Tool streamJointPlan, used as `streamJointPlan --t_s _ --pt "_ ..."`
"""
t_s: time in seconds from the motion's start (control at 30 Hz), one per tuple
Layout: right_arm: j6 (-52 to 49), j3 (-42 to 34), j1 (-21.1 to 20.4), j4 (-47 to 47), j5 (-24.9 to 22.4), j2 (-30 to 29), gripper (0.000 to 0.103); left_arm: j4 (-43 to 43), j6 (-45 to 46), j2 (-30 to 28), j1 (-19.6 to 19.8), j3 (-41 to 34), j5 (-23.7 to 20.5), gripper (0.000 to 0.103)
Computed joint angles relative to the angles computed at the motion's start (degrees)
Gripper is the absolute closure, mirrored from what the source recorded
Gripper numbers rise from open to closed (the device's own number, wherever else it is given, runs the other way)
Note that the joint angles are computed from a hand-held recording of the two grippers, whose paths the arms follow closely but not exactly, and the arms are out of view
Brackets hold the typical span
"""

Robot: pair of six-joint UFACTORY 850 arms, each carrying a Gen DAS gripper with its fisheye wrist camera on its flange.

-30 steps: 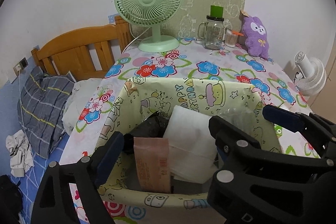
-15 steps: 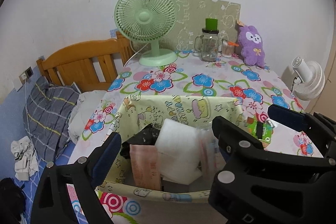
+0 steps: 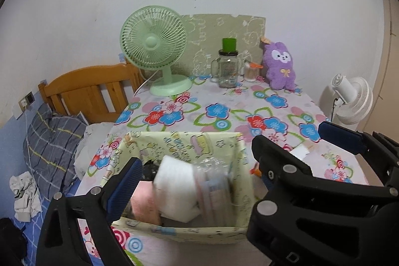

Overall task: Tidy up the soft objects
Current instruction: 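Move both tools back from the basket toward the green tissue pack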

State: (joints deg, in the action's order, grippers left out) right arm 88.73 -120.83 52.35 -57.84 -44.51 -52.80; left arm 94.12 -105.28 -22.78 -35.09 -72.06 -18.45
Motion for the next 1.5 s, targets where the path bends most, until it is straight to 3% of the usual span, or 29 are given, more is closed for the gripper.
streamJointPlan --t_s 0.73,1.27,1.5 --pt "16.35 21.49 -0.37 -9.68 -3.76 13.68 0.014 2.87 -2.89 -3.32 -5.88 -4.76 2.62 0.001" --pt "25.76 31.25 -2.13 -14.66 -5.05 18.06 0.005 -9.21 9.68 -9.63 -8.28 -11.61 4.52 0.000" --pt "27.09 33.33 -3.76 -15.56 -2.87 18.35 0.005 -10.80 9.82 -12.62 -8.91 -14.32 3.19 0.000"
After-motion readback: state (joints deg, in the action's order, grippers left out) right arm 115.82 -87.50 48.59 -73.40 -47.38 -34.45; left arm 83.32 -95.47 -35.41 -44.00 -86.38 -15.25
